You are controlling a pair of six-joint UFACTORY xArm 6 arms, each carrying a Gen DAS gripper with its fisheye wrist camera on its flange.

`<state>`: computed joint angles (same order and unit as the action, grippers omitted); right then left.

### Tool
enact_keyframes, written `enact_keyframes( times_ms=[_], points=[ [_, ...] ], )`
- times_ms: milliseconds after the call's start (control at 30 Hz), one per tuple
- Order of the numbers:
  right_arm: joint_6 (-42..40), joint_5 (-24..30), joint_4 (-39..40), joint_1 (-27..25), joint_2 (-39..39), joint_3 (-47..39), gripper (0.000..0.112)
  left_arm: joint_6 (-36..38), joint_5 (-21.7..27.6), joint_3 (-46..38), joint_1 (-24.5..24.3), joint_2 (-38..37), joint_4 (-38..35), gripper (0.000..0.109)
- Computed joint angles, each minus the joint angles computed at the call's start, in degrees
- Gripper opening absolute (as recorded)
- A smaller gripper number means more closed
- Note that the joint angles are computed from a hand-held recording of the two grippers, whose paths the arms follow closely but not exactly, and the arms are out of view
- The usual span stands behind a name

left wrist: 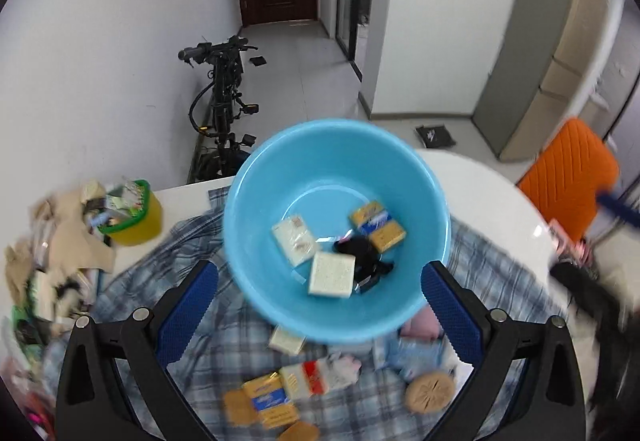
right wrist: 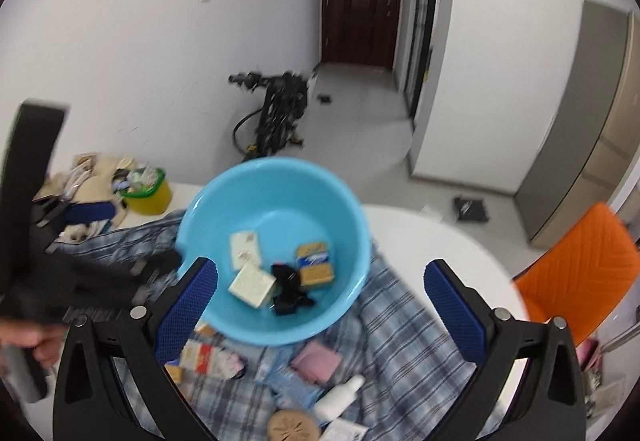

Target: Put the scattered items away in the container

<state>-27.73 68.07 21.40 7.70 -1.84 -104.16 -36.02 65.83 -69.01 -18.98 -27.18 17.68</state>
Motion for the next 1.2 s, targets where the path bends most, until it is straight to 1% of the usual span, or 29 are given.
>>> enact_keyframes(
  times_ms=[33, 67, 133, 167, 200, 233, 300, 333, 367, 433, 467, 500, 533, 567, 667, 733, 767, 800, 867, 933, 1000, 1133, 1200],
  points=[
    [0.9, 0.7, 0.8, -0.2, 0.9, -1.0, 0.103, 2.3, -3.9, 0.9, 1.7, 0.8, -1.6, 0.103],
    [1.7, 0.4, 1.7, -0.5, 1.1, -0.7, 0.103, 2.3, -6.4, 2.4, 2.9, 1.4, -1.1, 0.103],
    [2.8, -1.2, 2.1, -0.9, 0.3, 1.5, 0.103, -2.9, -6.1, 3.7, 3.7, 2.8, 2.7, 0.098],
    [2.6, -1.8, 1.9, -1.2, -0.4, 3.0, 0.103, -5.3, -5.7, 5.3, 3.9, 2.6, 3.8, 0.093],
    [2.0, -2.8, 1.8, -1.1, -1.2, 4.6, 0.103, -5.5, -6.1, 7.5, 4.6, 1.6, 2.6, 0.093],
    [0.8, -4.3, 1.6, -1.1, -2.3, 6.6, 0.103, -4.1, -7.1, 9.7, 5.4, 0.4, 0.1, 0.093],
    [-0.8, -8.3, 0.6, -0.7, -4.9, 10.8, 0.103, 0.4, -9.7, 14.0, 6.2, -3.1, -6.2, 0.093],
    [-2.4, -9.8, 1.4, -0.6, -6.0, 12.6, 0.103, 1.2, -11.7, 16.9, 5.9, -5.9, -7.4, 0.093],
    [-5.0, -11.1, 2.7, -0.7, -7.5, 14.6, 0.103, -0.1, -13.1, 19.6, 4.9, -9.0, -6.6, 0.093],
    [-8.2, -12.5, 3.9, -0.5, -9.3, 17.5, 0.103, -4.0, -15.3, 23.3, 2.6, -14.0, -3.1, 0.094],
    [-9.0, -12.7, 4.0, -0.5, -9.9, 18.3, 0.103, -6.5, -16.3, 25.5, 0.4, -17.3, 0.1, 0.094],
    [-9.4, -13.3, 4.0, -0.3, -10.6, 19.4, 0.103, -7.2, -16.5, 26.0, -1.0, -18.8, 1.6, 0.095],
    [-9.5, -13.9, 4.0, -0.1, -11.4, 20.6, 0.103, -7.5, -16.3, 26.3, -2.6, -20.1, 2.8, 0.096],
    [-10.2, -14.5, 4.7, 0.0, -12.3, 21.8, 0.103, -7.6, -15.5, 25.9, -4.2, -20.8, 3.8, 0.103],
    [-11.8, -15.4, 5.9, 0.2, -14.3, 24.5, 0.103, -7.7, -11.9, 24.0, -9.2, -21.8, 7.2, 0.103],
    [-13.3, -15.1, 6.8, 0.1, -15.3, 25.6, 0.103, -9.3, -8.1, 22.8, -13.0, -21.2, 14.0, 0.103],
    [-13.7, -15.1, 7.1, 0.1, -15.6, 26.1, 0.103, -11.4, -5.3, 22.3, -15.6, -20.7, 19.3, 0.103],
    [-13.6, -15.3, 7.1, 0.1, -16.0, 26.7, 0.103, -13.3, -2.4, 21.8, -17.7, -20.0, 23.1, 0.103],
    [-13.7, -15.0, 7.6, -0.4, -16.5, 27.3, 0.103, -16.3, 3.0, 21.0, -21.2, -18.9, 27.9, 0.103],
    [-13.8, -14.4, 7.5, -0.7, -16.5, 27.4, 0.103, -16.7, 2.8, 22.1, -21.5, -19.9, 27.8, 0.103],
    [-13.7, -14.5, 7.2, -1.0, -16.7, 27.9, 0.103, -15.7, 1.0, 23.7, -20.5, -21.6, 25.4, 0.103],
    [-14.4, -13.1, 6.9, -2.2, -17.5, 29.2, 0.103, -16.0, -3.2, 28.6, -19.1, -26.2, 23.3, 0.103],
    [-15.9, -11.5, 7.7, -3.4, -17.9, 30.0, 0.103, -14.5, -2.7, 29.8, -18.0, -27.1, 19.8, 0.103]
  ],
)
